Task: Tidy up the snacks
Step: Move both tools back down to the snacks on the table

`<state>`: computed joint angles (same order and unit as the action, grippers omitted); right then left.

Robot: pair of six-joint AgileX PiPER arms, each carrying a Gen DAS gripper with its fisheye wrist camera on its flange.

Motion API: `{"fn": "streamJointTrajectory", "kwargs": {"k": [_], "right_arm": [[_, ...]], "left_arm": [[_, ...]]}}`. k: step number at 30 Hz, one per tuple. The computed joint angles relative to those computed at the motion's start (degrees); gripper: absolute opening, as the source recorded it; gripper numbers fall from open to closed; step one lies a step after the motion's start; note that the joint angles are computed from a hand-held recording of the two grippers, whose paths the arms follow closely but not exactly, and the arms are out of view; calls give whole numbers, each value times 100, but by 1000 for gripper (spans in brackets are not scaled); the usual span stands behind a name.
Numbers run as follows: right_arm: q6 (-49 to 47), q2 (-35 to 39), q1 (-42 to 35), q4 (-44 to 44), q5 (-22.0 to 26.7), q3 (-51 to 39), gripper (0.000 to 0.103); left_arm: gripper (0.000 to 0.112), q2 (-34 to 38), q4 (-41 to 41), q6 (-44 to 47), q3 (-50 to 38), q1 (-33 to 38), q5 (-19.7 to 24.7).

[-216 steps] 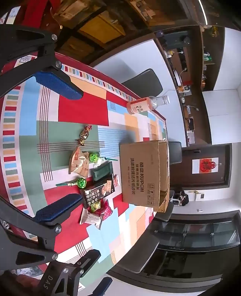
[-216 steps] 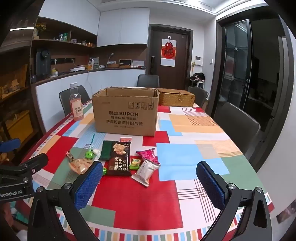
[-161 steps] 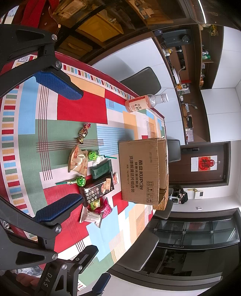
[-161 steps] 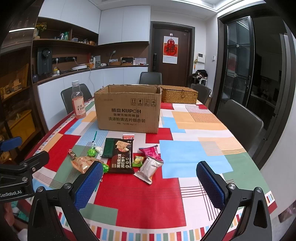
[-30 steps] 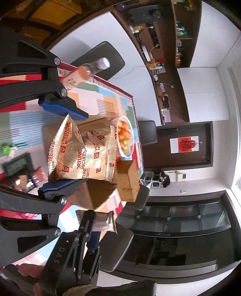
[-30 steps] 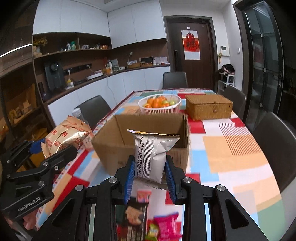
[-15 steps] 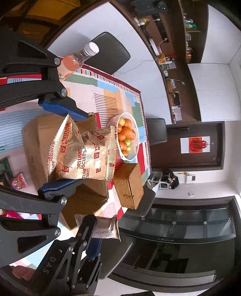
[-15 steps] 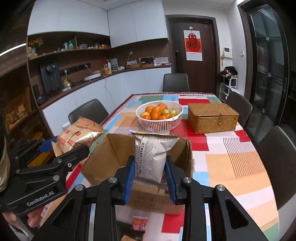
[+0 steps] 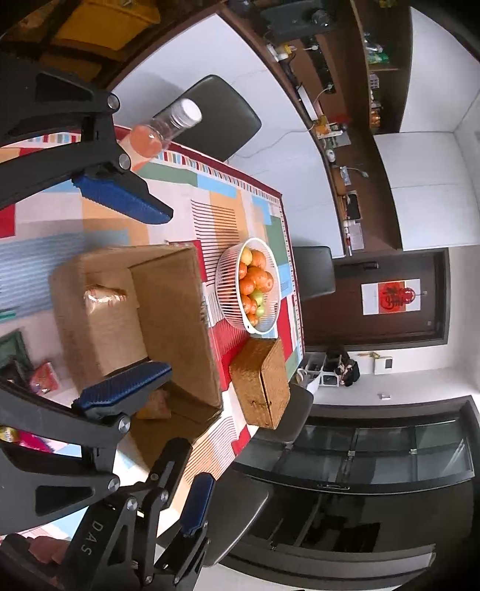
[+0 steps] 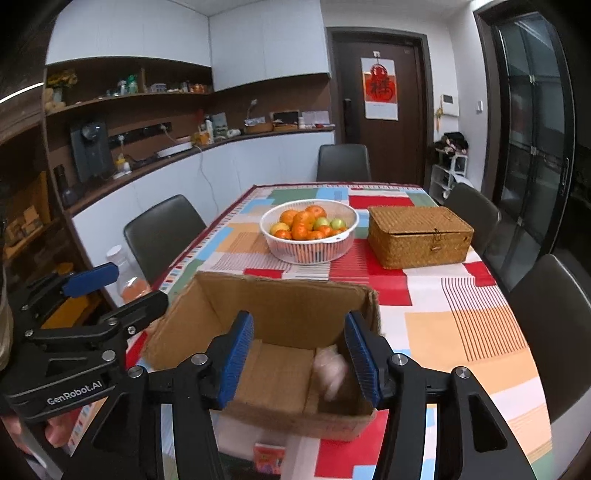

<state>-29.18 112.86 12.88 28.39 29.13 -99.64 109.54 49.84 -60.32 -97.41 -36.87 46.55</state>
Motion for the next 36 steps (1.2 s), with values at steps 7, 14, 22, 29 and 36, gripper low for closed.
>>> {"fn": "streamJointTrajectory", "kwargs": {"k": [7,14,22,29,36], "right_arm": [[-1366,-959,110,1221,-482,1536,53],[-2223,-1608,348,2010,-687,2606,53],[-2633,-1959,506,2376,-471,3495,53],[-2729,-2019,576,2273,-397,4085,53],[-2667,-1860,659,2163,-260,4496,53]], "left_arm": [[81,-927,976,-1062,1357,-600,280],[83,-1712,1351,-1976,2485,-1080,617],[84,-2136,1295,-2905,3506,-1700,904],[84,-2162,1014,-3573,4166,-2184,1148],[84,-2043,857,-4117,4634,-2553,1228]]}}
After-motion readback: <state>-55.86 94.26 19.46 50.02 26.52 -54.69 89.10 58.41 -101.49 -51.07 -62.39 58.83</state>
